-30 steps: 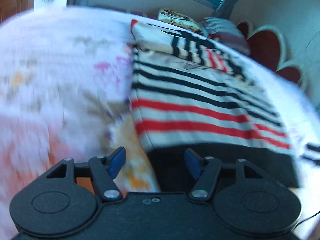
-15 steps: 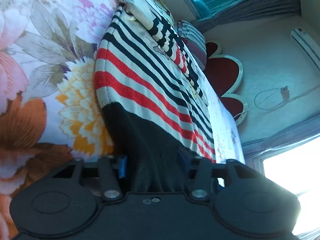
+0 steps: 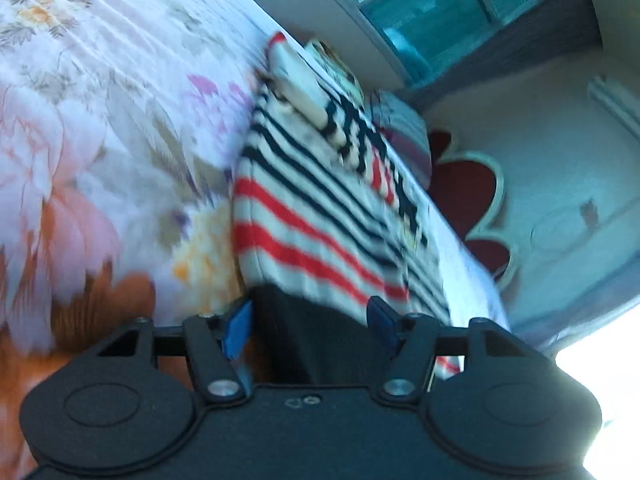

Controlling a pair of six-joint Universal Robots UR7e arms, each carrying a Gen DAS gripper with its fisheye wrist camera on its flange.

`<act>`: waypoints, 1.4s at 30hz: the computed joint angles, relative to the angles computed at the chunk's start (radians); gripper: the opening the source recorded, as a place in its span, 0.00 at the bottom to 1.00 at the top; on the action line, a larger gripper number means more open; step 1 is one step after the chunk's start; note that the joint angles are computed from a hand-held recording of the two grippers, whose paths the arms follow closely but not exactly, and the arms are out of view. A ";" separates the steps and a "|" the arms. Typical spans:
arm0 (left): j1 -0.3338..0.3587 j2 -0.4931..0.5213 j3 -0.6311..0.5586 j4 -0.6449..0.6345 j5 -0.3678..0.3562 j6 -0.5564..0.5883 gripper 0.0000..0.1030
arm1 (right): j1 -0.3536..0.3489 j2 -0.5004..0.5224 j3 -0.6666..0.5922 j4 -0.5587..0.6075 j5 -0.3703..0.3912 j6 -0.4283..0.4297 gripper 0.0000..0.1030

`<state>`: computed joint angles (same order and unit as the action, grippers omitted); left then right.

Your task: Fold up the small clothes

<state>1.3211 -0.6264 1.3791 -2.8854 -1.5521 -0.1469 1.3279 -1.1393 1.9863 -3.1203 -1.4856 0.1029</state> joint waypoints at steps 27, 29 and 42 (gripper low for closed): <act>0.003 -0.036 0.106 -0.013 -0.003 0.067 0.05 | 0.017 -0.004 -0.039 0.065 -0.078 -0.089 0.04; 0.004 -0.029 0.108 -0.049 -0.011 0.038 0.05 | 0.003 0.001 -0.028 0.009 -0.041 -0.037 0.04; -0.026 0.159 -0.310 -0.044 -0.114 0.003 0.05 | 0.095 0.113 -0.328 -0.057 0.000 -0.074 0.04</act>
